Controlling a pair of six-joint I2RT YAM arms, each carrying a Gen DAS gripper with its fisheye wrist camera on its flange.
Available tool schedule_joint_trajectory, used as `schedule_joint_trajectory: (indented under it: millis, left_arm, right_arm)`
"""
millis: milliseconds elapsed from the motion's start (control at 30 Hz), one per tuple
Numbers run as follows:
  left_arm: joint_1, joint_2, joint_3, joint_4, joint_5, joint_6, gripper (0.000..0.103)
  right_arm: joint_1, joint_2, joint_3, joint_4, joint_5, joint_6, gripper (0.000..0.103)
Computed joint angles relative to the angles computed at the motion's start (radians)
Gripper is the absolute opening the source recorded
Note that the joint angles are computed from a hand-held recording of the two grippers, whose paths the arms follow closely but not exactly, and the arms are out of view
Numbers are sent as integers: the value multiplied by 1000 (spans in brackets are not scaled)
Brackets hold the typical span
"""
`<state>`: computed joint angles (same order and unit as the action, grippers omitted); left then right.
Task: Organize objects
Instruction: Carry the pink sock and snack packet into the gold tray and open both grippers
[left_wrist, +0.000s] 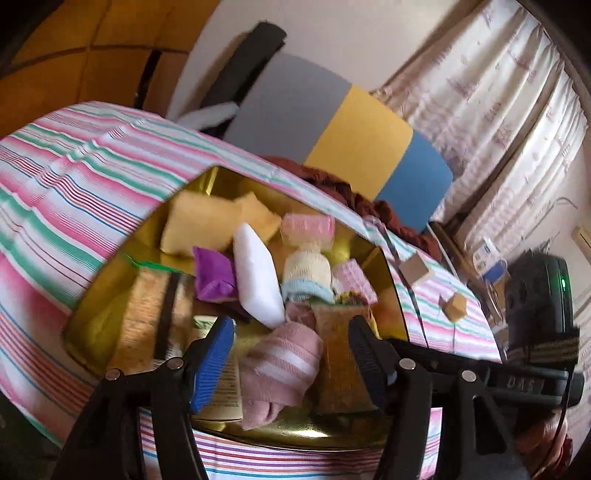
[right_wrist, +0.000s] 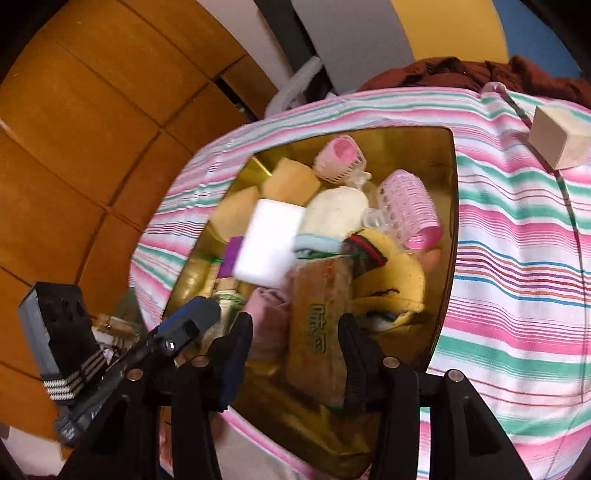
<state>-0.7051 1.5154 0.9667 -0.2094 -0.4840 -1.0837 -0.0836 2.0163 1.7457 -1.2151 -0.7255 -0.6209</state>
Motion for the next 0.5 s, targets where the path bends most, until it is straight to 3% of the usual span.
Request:
schedule_joint_trajectory:
  millis: [433, 500]
  left_arm:
    - [-33, -16, 18, -70, -105, -79, 67]
    - [-36, -22, 21, -89, -115, -81, 67]
  right_arm:
    - [51, -18, -91, 29, 28, -33, 50]
    - [39, -6, -60, -38, -10, -80, 50]
